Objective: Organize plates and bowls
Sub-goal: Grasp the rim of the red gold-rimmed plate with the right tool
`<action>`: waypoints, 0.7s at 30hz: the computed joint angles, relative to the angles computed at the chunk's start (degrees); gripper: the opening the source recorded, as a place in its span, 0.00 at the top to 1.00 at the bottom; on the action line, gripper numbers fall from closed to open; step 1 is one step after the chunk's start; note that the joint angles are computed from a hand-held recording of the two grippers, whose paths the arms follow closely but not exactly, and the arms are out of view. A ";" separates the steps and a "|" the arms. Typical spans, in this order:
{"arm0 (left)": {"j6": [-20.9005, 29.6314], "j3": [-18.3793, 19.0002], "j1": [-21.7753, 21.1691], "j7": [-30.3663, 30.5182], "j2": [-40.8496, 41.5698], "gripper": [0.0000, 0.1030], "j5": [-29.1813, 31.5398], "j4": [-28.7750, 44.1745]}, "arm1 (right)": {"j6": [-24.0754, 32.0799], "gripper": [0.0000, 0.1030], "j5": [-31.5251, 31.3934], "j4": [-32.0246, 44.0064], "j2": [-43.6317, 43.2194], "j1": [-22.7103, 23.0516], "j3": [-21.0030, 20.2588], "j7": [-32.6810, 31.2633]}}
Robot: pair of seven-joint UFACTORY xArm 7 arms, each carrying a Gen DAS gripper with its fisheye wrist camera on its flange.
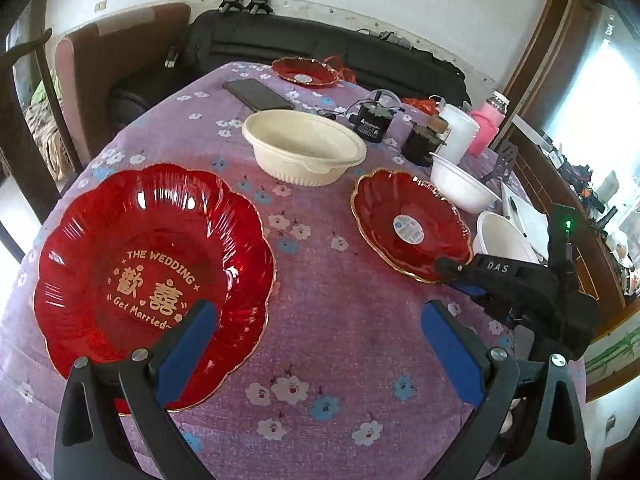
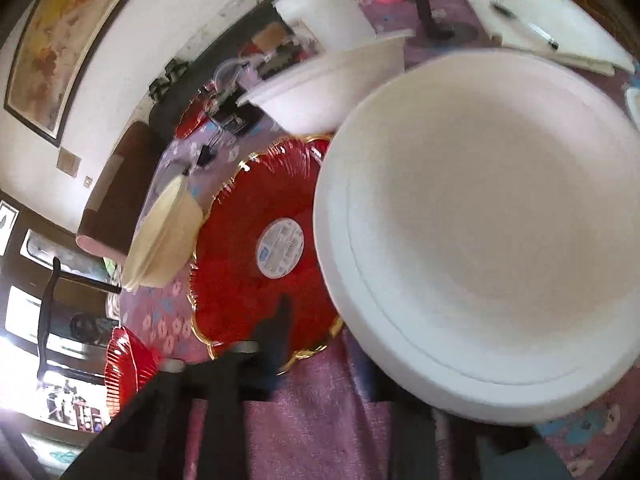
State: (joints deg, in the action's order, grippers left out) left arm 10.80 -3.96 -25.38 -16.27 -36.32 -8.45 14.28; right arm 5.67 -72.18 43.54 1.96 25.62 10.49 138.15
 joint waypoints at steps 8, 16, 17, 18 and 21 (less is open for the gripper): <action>0.81 0.29 0.05 0.29 0.56 0.01 0.03 0.70 | -5.57 0.84 13.50 -9.99 -8.08 0.94 2.93 -13.08; 0.85 -0.10 -3.72 3.21 3.33 0.01 -0.99 2.01 | 0.54 0.82 35.91 -23.34 -22.25 20.26 -5.68 -33.55; 0.82 -0.58 -4.01 3.14 4.09 0.01 -1.05 2.42 | 3.65 0.76 36.81 -23.15 -23.47 20.70 -4.71 -34.72; 0.66 -1.18 -4.28 2.94 4.89 0.01 -1.08 2.78 | 6.16 0.63 36.93 -22.76 -24.36 19.90 -2.93 -34.91; 0.05 -4.44 -3.13 1.10 8.05 0.04 0.25 4.40 | 7.89 0.44 34.59 -22.99 -27.20 14.35 4.01 -32.13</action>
